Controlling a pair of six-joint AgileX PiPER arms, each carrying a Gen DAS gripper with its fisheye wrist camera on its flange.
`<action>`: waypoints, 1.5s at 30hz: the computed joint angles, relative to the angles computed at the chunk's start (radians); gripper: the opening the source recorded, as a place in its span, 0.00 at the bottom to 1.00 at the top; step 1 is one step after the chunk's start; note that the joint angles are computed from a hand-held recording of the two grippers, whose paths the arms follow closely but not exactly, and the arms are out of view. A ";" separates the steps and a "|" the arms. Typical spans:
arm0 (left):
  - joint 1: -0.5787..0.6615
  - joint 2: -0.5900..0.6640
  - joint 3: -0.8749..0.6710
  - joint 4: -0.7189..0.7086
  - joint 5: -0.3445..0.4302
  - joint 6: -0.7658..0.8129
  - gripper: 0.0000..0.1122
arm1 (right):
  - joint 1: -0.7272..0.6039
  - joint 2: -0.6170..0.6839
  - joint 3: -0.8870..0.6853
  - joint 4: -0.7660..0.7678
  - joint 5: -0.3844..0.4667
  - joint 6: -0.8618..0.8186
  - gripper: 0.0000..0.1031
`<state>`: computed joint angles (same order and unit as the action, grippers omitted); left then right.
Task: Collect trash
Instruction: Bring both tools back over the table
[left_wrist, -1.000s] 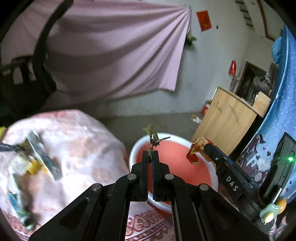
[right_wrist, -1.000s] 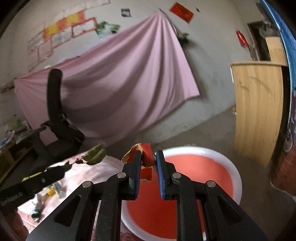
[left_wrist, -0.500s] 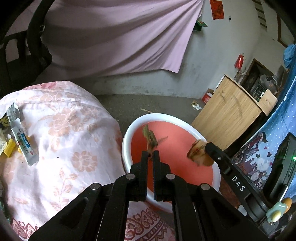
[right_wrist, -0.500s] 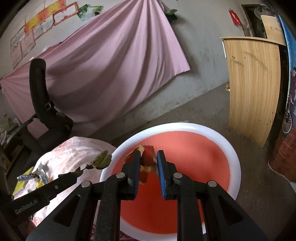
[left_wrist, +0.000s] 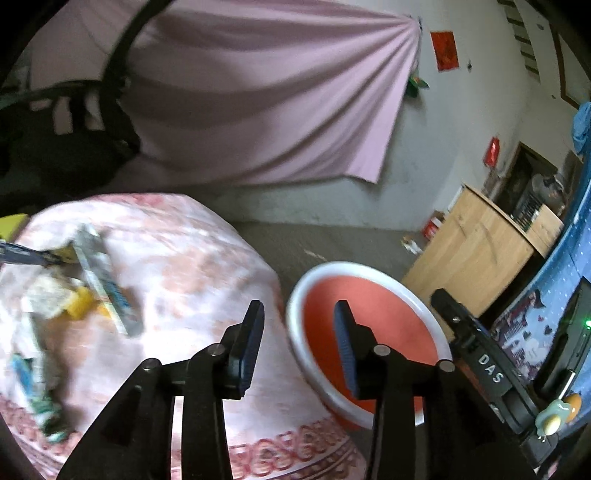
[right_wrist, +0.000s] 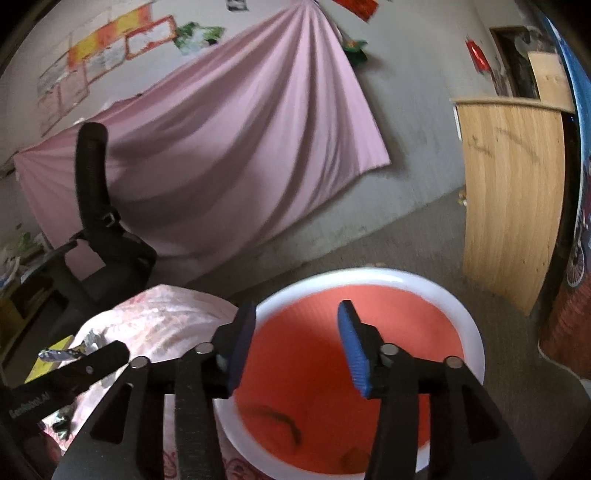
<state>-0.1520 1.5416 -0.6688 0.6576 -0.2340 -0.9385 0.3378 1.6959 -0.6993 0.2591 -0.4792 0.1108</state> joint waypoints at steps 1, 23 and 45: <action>0.019 -0.032 0.028 -0.050 -0.005 0.054 0.34 | 0.013 -0.006 0.005 0.016 -0.015 -0.020 0.48; 0.719 -0.516 0.502 -0.021 -0.352 0.299 0.88 | 0.425 0.021 0.064 0.190 -0.528 -0.268 1.00; 0.916 -0.202 0.389 0.424 -0.380 0.119 0.80 | 0.462 0.126 -0.157 0.190 -0.145 -0.412 0.97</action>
<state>0.7644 1.3393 -0.2798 1.0817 -0.6137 -0.8194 0.8001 1.8223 -0.8562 0.4490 -0.6244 -0.3014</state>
